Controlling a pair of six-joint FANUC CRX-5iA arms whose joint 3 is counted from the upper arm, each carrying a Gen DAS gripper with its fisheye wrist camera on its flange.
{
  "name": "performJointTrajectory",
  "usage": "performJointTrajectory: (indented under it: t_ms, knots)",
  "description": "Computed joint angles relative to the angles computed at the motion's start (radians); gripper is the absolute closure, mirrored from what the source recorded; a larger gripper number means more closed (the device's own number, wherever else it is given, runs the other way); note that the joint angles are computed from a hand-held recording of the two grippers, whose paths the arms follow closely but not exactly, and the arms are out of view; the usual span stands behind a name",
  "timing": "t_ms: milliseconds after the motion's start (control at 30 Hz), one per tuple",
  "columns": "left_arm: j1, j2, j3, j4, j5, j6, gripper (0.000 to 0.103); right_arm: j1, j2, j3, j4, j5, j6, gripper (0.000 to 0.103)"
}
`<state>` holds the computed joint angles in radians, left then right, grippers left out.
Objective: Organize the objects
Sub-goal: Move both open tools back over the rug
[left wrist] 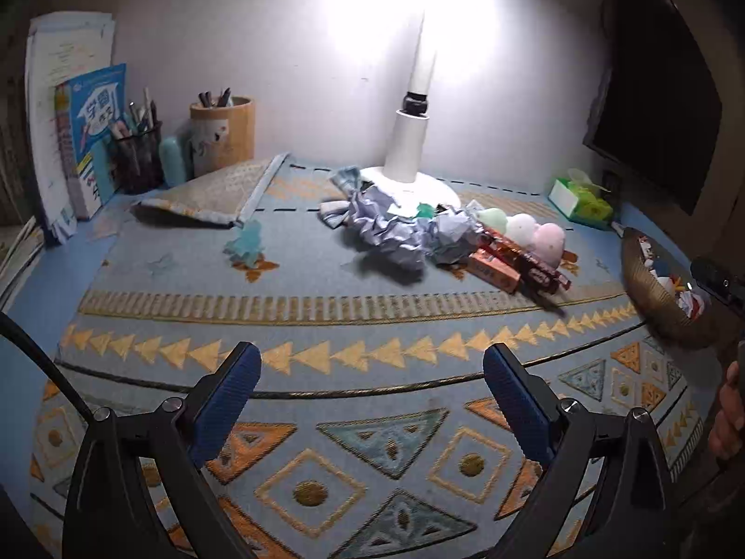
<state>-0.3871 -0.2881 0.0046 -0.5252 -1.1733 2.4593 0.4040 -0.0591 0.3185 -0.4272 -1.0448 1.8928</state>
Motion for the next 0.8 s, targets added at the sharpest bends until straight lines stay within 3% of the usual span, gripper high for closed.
performJointTrajectory:
  t_ms: [100,267,367,500,567,800]
  knots:
    - [0.087,-0.033,-0.083,0.089,0.037,-0.011,0.007,0.102,0.019,-0.083,0.156,0.079,-0.069,0.000]
    - [0.132,-0.023,-0.100,0.124,0.034,0.001,0.006,0.144,0.145,0.005,0.276,-0.080,-0.223,0.000]
    - [0.114,0.037,-0.042,0.095,-0.070,0.027,0.006,0.135,0.214,0.068,0.281,-0.183,-0.254,0.000]
    - [0.066,0.131,0.052,0.050,-0.201,-0.021,0.000,0.166,0.177,0.005,0.348,-0.126,-0.252,0.000]
    - [0.065,0.131,0.052,0.047,-0.203,-0.006,0.000,0.205,0.187,-0.008,0.425,-0.146,-0.259,0.000]
    - [0.066,0.128,0.053,0.055,-0.208,-0.013,0.000,0.187,0.204,0.023,0.380,-0.172,-0.210,0.000]
